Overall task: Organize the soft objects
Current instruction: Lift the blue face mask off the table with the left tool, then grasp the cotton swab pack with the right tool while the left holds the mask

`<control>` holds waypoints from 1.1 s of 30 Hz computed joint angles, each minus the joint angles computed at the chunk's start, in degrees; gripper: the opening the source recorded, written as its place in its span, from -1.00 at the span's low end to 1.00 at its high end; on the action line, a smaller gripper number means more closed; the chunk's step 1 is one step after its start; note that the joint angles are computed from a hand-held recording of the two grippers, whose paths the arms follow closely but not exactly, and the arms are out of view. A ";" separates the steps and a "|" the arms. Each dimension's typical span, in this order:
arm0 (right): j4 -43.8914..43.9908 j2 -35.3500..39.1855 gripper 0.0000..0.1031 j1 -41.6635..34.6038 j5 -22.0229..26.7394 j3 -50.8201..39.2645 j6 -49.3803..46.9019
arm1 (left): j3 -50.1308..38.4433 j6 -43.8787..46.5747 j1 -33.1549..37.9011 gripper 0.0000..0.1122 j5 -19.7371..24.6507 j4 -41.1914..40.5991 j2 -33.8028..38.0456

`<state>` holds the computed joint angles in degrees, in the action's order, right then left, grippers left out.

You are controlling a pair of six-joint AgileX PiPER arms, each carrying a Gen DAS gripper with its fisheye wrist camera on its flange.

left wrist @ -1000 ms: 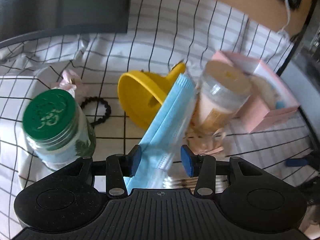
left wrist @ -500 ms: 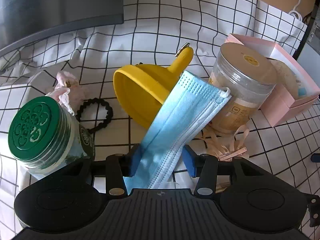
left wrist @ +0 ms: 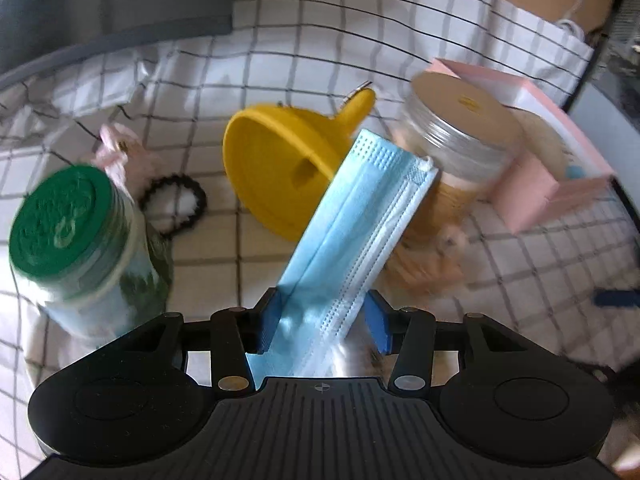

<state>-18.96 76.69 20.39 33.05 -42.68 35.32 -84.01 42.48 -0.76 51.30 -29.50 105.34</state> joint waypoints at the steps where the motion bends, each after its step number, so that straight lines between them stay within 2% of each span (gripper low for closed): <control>1: 0.07 0.07 1.00 -0.03 -0.03 -0.04 -0.12 | 1.16 2.43 1.26 -0.11 1.52 -1.96 -1.43; 6: 0.35 0.15 1.00 -0.13 0.14 -0.19 -0.19 | 3.39 10.65 6.92 -0.11 5.53 -8.67 -5.71; 11: 0.26 -0.25 1.00 -0.03 -0.17 0.33 -0.37 | -3.60 11.56 3.01 -0.11 6.05 -1.67 -1.16; 14: 1.26 -0.49 1.00 -0.36 -0.20 0.42 -2.07 | -10.18 10.00 0.25 -0.11 9.69 2.62 4.13; 19: 1.03 -1.42 1.00 -0.11 -0.99 1.46 -2.31 | -13.93 8.26 -1.85 -0.06 12.53 5.32 8.01; 26: 2.53 -1.89 1.00 -1.03 -2.24 2.12 -5.82 | -11.47 8.88 -3.95 0.02 11.09 8.47 6.08; 31: 2.47 -2.54 1.00 -1.43 -4.00 3.28 -6.76 | -7.18 7.11 -3.72 0.03 7.00 8.38 3.80; 32: 2.22 -2.59 1.00 -1.30 -4.16 3.42 -6.46 | -6.89 5.81 -3.81 -0.05 6.48 8.86 3.49; 33: 2.55 -2.50 1.00 -1.40 -4.11 3.30 -6.87 | -6.52 4.18 -3.83 -0.34 5.93 9.20 3.10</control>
